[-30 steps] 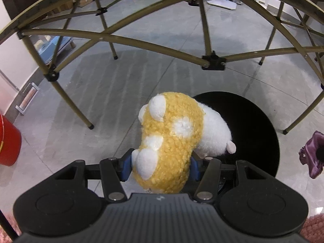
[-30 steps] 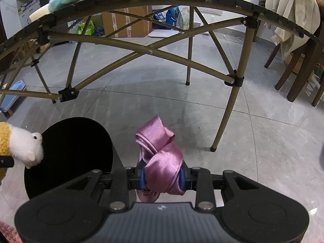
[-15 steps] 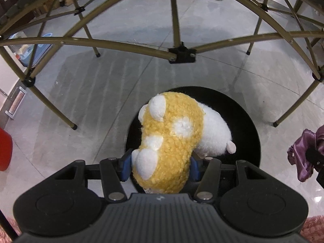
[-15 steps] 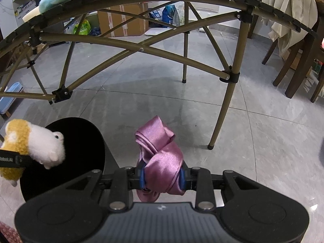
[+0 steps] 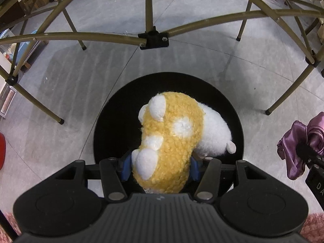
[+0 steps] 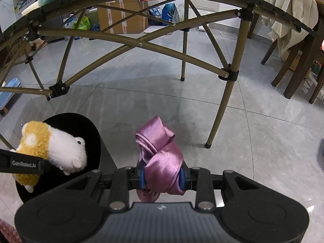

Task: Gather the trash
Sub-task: 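Open the left tool to drop the yellow-white plush into the bin, then lower the pink bow into the bin and open the right tool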

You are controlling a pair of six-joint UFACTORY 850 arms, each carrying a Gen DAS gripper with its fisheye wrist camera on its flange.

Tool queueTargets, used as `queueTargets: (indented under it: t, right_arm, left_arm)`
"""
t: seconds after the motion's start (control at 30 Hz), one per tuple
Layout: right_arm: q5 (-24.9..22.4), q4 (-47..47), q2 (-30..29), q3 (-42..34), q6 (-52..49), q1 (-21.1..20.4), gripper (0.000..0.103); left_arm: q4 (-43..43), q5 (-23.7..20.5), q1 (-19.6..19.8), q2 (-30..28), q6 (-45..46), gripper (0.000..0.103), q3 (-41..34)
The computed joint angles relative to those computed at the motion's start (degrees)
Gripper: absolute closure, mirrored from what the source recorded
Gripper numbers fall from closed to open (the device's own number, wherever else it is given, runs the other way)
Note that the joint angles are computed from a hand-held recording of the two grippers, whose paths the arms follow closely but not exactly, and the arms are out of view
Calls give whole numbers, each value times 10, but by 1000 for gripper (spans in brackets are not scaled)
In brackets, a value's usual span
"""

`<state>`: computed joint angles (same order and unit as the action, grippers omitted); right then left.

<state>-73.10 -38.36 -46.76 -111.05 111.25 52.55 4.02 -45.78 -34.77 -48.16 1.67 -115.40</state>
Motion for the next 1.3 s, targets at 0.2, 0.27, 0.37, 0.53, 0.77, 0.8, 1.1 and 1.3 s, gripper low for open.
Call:
queueTargets:
  t: [0.2,0.27,0.37,0.53,0.77,0.8,1.1,1.3]
  right_arm:
    - [-4,4,-5,-6,-10,0,74]
    - [-3,6,-7,-7,-12,0,74]
    - [-2,8,-9,-10,-14,-1,74]
    - [-3,9,-11,-13,-18,-1,74]
    - [-3,10,-13,-14,-19,0,73]
    - [-3,10,-13,-14,-19,0,73]
    - [-4,10,-14,-16,-20,1,73]
    - [-9,9,-20,-30,-29,4,73]
  left_arm:
    - [13,-11,-2,-8,-5,48,-5]
    - [12,-15,-1,-11,-2,48,-8]
    - [5,-18,1,-13,7,45,-10]
    - [-5,2,1,1,18,3,10]
    - [7,0,1,-1,5,0,7]
    - [9,-2,1,-3,4,0,6]
    - [17,-6,1,-6,4,0,2]
    - [10,-6,5,-3,12,0,3]
